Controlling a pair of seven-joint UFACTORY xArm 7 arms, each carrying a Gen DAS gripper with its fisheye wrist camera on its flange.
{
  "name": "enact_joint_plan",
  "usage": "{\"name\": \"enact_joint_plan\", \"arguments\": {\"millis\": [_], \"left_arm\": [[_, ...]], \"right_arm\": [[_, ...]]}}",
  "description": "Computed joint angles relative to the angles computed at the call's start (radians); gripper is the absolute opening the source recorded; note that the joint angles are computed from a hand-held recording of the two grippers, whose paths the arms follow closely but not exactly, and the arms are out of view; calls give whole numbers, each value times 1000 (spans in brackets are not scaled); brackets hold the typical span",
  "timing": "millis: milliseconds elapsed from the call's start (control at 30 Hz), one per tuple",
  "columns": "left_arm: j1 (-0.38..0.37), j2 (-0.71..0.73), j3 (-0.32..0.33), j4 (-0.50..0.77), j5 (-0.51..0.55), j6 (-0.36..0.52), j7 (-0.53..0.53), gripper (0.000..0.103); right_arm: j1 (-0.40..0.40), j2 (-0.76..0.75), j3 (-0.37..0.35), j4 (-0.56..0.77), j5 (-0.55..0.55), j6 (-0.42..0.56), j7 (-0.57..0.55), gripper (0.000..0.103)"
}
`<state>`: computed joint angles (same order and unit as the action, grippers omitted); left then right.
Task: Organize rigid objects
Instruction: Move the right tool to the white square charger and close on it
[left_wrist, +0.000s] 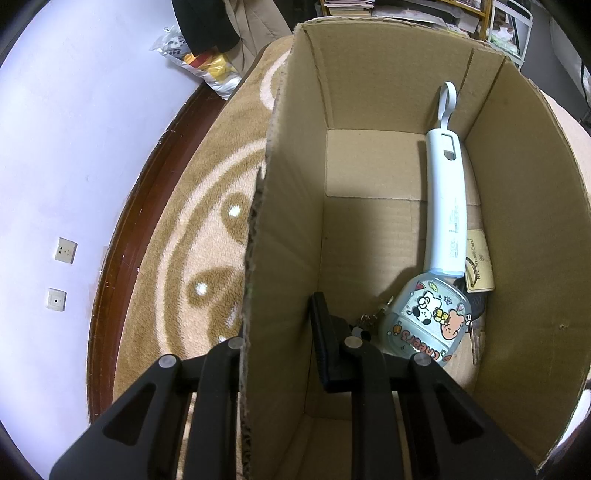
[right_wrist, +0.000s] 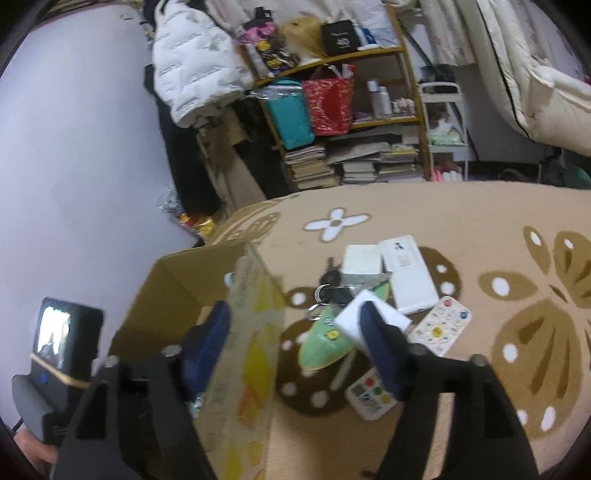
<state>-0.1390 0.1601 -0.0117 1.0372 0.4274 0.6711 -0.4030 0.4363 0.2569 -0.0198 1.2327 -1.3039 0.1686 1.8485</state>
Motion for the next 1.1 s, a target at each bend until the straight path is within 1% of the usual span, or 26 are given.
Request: {"name": "enact_joint_plan", "arguments": {"millis": [33,100,167,267,367,500,633,900,933,967,1000,1100], "left_arm": [[-1,1,0,0,2,0,-1,18],[-3,1,-1,-1,3,0,-6,18],[-2,1,-1,-1,1,0,-6,18],[-4,2,-1,-2,2,-1,-8,19],[-5,2,-1,-2,2,-1,-8,19],[-5,2,-1,-1,1,0,-8,18],[-8,8,-2,5,2,3,-11,18],[-13,9,-2,4,10,2,-11,18],[-13,8,-2,4,6,1,-11,18],[-12,8,-3,4,3,2,-11,18],[-13,8,-3,5,2,2,-11,18],[-13,8,-3,7,2,3,-8,18]], "right_arm": [[-3,1,-8,-4,-12,-8,22,92],[-11,2,-17,-12,-33,-18,60,103],[-24,5,-16,-21,-12,-22,56,103],[-37,17,-20,-32,40,-15,20,103],[-31,28,-37,-39,41,-23,27,103],[-23,49,-52,-37,69,-6,17,103],[-13,77,-74,-14,44,-16,22,103],[9,144,-115,55,60,-49,-31,103],[11,150,-117,61,77,-45,-51,102],[16,154,-121,65,90,-42,-65,99],[9,163,-117,72,115,-51,-99,94],[-11,182,-98,78,222,-51,-217,88]]}}
